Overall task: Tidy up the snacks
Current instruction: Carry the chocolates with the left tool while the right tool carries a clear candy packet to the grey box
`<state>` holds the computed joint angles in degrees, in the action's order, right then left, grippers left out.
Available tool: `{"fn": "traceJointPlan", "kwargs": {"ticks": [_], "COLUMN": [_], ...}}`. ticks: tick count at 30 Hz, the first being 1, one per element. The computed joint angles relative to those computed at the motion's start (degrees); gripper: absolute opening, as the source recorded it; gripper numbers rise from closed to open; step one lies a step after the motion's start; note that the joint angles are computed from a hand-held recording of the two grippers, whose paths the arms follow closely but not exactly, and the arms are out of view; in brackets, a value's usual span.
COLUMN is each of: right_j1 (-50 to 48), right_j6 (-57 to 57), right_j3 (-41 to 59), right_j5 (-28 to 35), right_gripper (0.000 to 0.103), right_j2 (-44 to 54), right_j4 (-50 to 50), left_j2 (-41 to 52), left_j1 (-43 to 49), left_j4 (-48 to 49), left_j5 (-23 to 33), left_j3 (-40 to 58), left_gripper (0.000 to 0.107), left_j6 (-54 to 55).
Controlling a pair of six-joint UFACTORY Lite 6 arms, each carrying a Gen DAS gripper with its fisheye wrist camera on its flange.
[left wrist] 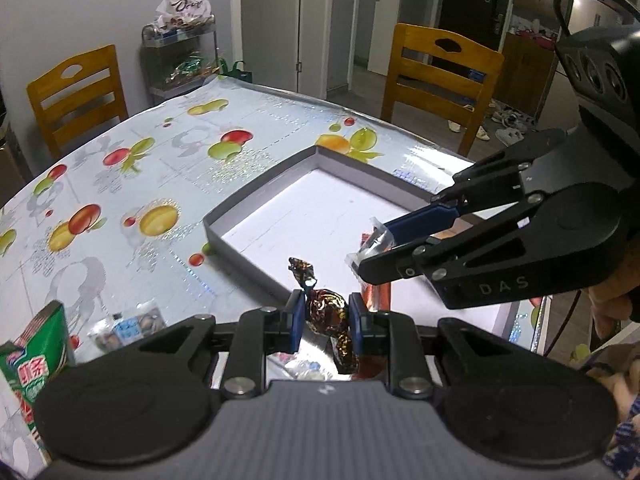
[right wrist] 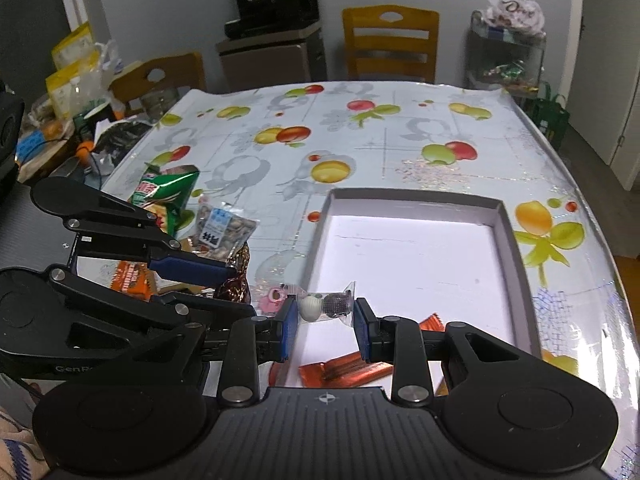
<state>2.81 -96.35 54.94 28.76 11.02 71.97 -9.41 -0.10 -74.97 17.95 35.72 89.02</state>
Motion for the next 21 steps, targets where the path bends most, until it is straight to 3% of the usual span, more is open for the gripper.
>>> {"fn": "traceJointPlan", "kwargs": {"ticks": [21], "right_j1": [-6.4], "right_j6": [0.7], "right_j3": [1.6], "right_j5": [-1.1], "right_gripper": [0.032], "right_j2": [1.2], "right_j4": [-0.1], "left_j2": [12.5], "left_j1": [-5.6], "left_j4": [-6.1], "left_j5": [0.8], "left_j3": [10.7], "left_gripper": [0.019], "left_j6": [6.9]}}
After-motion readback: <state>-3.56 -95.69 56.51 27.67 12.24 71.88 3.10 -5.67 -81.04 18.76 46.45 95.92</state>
